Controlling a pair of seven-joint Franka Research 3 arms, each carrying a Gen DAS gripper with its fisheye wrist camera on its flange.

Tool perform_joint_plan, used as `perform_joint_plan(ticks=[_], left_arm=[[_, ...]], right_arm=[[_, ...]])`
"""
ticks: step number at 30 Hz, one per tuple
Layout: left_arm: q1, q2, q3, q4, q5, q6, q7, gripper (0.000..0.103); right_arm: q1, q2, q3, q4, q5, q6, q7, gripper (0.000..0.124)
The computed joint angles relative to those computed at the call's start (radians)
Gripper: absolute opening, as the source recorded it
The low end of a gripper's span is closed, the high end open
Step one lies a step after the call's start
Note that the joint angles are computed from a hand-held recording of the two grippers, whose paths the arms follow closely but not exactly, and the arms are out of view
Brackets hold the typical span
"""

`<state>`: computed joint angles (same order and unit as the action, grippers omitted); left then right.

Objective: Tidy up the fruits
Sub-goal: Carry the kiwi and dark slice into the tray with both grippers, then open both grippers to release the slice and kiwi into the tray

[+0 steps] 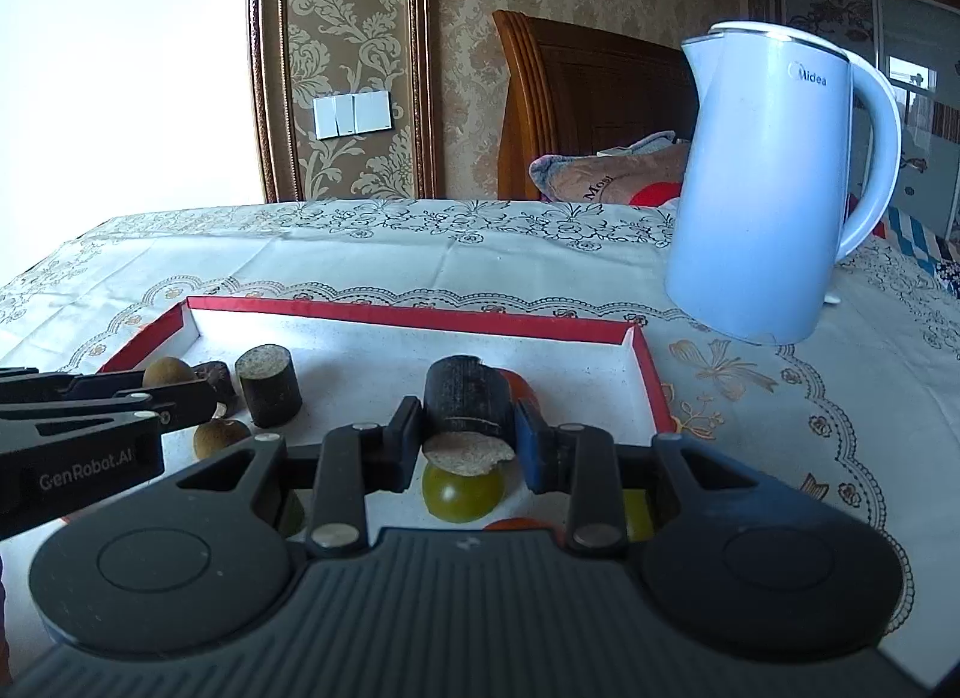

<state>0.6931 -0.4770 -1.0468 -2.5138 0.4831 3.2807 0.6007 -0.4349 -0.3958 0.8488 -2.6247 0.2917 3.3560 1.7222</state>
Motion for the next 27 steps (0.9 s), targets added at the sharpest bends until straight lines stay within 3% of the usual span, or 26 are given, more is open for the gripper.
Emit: perform_joint_plan(ticks=[6, 9, 15, 20, 24, 27], left_arm=[[0.077, 0.005, -0.069, 0.027, 0.005, -0.012, -0.009, 0.030], [0.089, 0.008, -0.081, 0.034, 0.012, -0.022, -0.018, 0.030], [0.080, 0.027, -0.068, 0.038, 0.034, -0.030, -0.036, 0.030], [0.109, -0.001, -0.093, 0.038, 0.043, -0.017, -0.049, 0.030], [0.118, -0.011, -0.103, 0.039, 0.041, -0.021, -0.051, 0.030], [0.118, -0.016, -0.101, 0.036, 0.038, -0.017, -0.058, 0.030]], right_arm=[[0.047, 0.055, -0.044, 0.014, 0.013, 0.034, -0.034, 0.031], [0.003, 0.047, 0.015, 0.018, 0.055, 0.039, -0.065, 0.031], [-0.006, 0.051, 0.026, 0.028, 0.097, 0.032, -0.087, 0.031], [-0.040, 0.040, 0.061, 0.027, 0.111, 0.038, -0.089, 0.032], [-0.078, 0.023, 0.104, 0.023, 0.127, 0.053, -0.085, 0.051], [-0.076, 0.022, 0.101, 0.023, 0.130, 0.054, -0.087, 0.052]])
